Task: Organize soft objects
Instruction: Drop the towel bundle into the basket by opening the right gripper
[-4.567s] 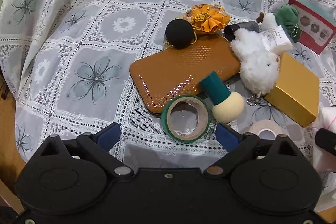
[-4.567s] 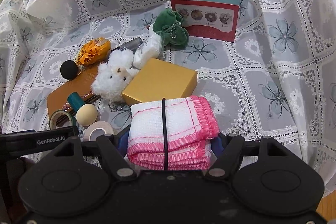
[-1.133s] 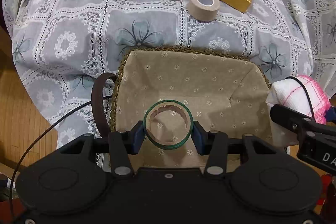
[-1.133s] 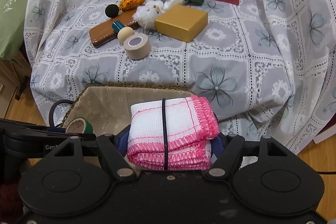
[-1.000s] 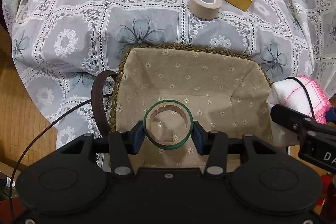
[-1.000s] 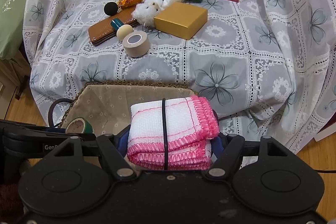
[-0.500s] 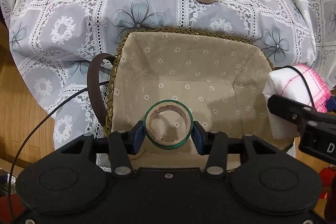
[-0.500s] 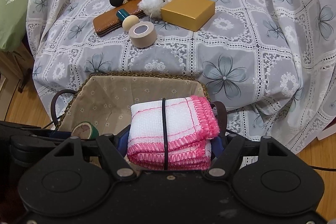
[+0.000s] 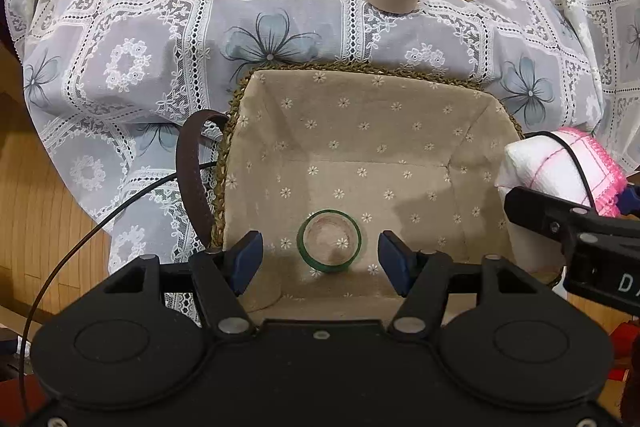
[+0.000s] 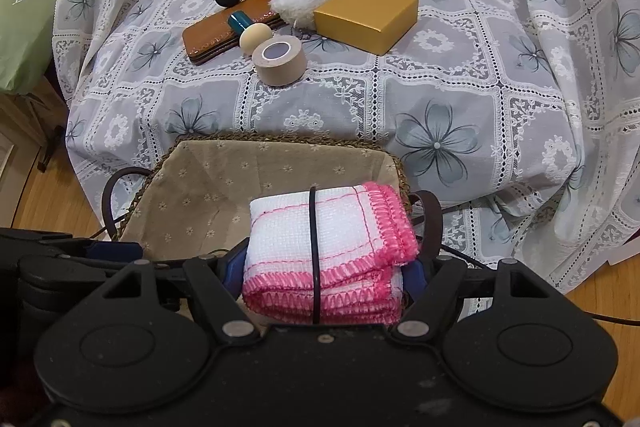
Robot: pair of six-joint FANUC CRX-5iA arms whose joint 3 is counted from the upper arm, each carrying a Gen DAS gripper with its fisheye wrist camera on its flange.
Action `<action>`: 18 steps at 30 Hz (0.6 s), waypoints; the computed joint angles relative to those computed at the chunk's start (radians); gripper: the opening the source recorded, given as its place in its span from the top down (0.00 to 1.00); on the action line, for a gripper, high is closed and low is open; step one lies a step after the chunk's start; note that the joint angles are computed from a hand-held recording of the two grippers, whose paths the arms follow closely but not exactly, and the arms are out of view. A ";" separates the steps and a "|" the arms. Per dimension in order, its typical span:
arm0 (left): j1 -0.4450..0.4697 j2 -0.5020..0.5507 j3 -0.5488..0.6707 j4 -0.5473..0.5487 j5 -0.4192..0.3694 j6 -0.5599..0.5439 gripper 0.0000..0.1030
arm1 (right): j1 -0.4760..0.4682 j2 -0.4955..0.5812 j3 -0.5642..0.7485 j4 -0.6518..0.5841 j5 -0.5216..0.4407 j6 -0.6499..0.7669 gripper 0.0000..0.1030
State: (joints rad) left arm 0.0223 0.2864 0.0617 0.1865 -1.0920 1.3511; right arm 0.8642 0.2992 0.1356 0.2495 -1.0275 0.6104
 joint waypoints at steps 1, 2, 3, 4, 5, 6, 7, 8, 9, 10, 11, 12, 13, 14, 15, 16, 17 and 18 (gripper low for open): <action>0.000 0.000 -0.001 -0.001 0.000 0.000 0.42 | -0.001 0.001 0.002 -0.005 -0.001 0.002 0.30; 0.001 0.000 -0.001 -0.002 0.000 0.001 0.42 | -0.003 0.001 0.005 -0.012 -0.001 0.007 0.30; 0.001 0.000 0.000 -0.003 -0.002 0.001 0.42 | -0.005 0.002 0.007 -0.018 0.000 0.012 0.30; 0.002 0.001 0.000 -0.003 -0.003 0.002 0.42 | -0.006 0.002 0.009 -0.023 0.000 0.015 0.29; 0.001 0.001 0.000 -0.003 -0.004 0.004 0.41 | -0.006 0.002 0.010 -0.026 0.001 0.016 0.29; 0.001 0.002 0.001 -0.003 -0.005 0.005 0.41 | -0.006 0.002 0.011 -0.028 0.002 0.017 0.29; 0.002 0.002 0.002 -0.004 -0.006 0.005 0.41 | -0.006 0.002 0.012 -0.029 0.003 0.018 0.29; 0.001 0.003 0.003 -0.005 -0.007 0.007 0.41 | -0.006 0.002 0.011 -0.031 0.005 0.019 0.29; 0.001 0.003 0.003 -0.005 -0.008 0.007 0.41 | -0.007 0.001 0.011 -0.034 0.007 0.020 0.29; 0.001 0.003 0.004 -0.005 -0.008 0.007 0.41 | -0.008 0.001 0.012 -0.038 0.009 0.024 0.28; 0.001 0.004 0.004 -0.005 -0.009 0.007 0.41 | -0.009 0.000 0.012 -0.044 0.013 0.028 0.26; 0.000 0.003 0.004 -0.005 -0.009 0.006 0.41 | -0.010 -0.002 0.010 -0.047 0.019 0.029 0.26; 0.000 0.003 0.004 -0.005 -0.008 0.006 0.41 | -0.009 -0.005 0.006 -0.045 0.025 0.026 0.26; 0.000 0.004 0.004 -0.006 -0.008 0.007 0.41 | -0.008 -0.007 0.002 -0.041 0.031 0.024 0.26; -0.001 0.004 0.005 -0.007 -0.009 0.009 0.41 | -0.008 -0.010 -0.002 -0.039 0.037 0.024 0.26; -0.002 0.005 0.006 -0.008 -0.009 0.008 0.41 | -0.007 -0.012 -0.004 -0.037 0.041 0.023 0.26; -0.002 0.004 0.005 -0.008 -0.009 0.008 0.41 | -0.007 -0.012 -0.006 -0.035 0.043 0.022 0.26; -0.003 0.003 0.004 -0.009 -0.009 0.008 0.41 | -0.007 -0.013 -0.006 -0.035 0.045 0.022 0.26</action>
